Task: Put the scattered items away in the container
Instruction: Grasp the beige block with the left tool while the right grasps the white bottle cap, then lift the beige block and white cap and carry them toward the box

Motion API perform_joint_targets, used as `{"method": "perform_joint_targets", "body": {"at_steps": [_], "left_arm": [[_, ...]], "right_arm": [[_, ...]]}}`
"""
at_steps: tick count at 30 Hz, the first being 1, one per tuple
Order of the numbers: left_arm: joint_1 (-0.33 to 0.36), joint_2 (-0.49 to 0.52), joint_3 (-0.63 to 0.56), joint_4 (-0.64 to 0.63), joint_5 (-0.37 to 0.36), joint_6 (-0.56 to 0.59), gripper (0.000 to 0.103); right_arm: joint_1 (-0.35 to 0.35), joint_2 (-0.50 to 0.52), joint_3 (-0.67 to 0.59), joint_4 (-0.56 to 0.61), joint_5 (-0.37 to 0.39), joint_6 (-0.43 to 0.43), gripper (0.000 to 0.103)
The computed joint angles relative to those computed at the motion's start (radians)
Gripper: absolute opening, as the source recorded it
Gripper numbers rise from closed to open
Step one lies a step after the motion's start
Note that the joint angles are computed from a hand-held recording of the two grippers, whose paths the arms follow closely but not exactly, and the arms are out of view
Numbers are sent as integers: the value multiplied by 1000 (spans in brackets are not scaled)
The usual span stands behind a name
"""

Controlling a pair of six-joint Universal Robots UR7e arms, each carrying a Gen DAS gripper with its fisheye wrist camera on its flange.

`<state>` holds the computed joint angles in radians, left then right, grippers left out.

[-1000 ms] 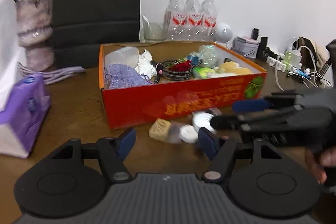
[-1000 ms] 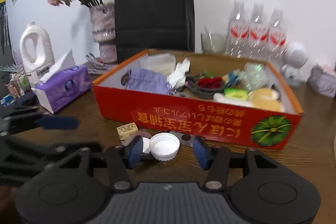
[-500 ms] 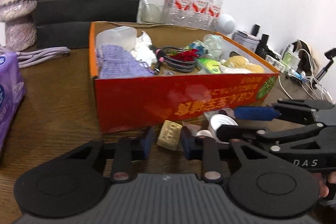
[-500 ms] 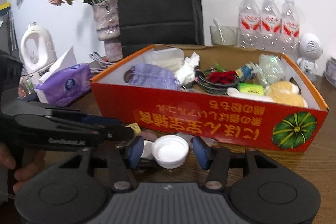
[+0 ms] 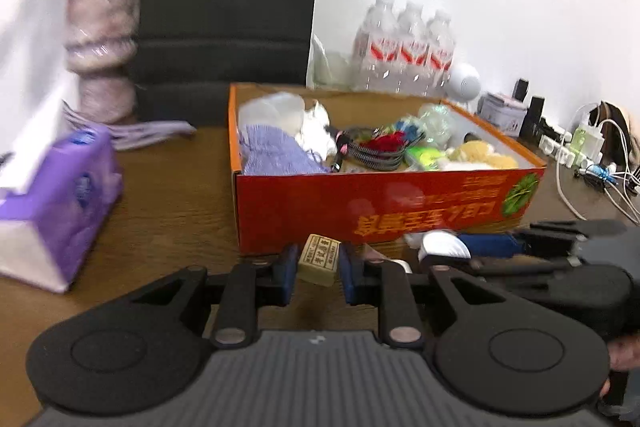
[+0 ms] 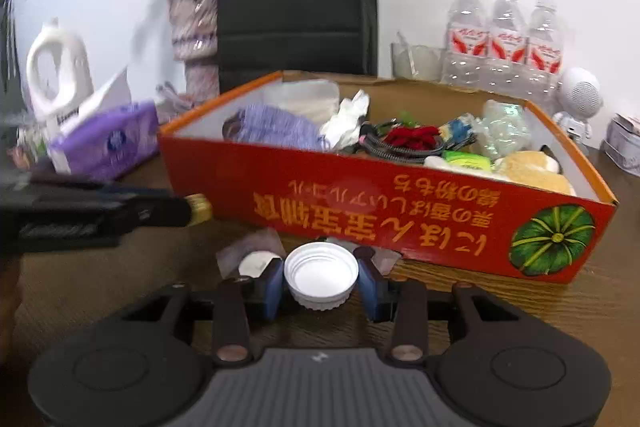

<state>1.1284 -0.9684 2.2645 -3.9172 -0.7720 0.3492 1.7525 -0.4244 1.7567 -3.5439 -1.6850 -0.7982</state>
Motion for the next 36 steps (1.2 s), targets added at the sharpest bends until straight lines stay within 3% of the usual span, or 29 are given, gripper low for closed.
{"method": "perform_joint_targets", "body": {"at_steps": [9,13,17,24,28,32,36], "left_arm": [[-195,44,226,-127,131,-230,23],[-258,103,255,-119,178,-290,23],[-336,191,291,-164,273,-329,24],[-433,206,402,37,388,-624,23],[-475,181,455,140,390,-759,33],[-434,107,459,115,272,-679,50],[-368,74,415,99,244,-625,51]], "right_arm": [[-28,-161,253,-107,29,54,39],[-52,-215,381,-179,19,-9,39],[-82,-259,483,-222,4,-42,39],[-136,-298,601,-267,38,-69,39],[-152,-293,631,-304,57,-98,40],[-165,-308,648,-293,85,-99,44],[-167,-308,647,-296,86,-100,44]]}}
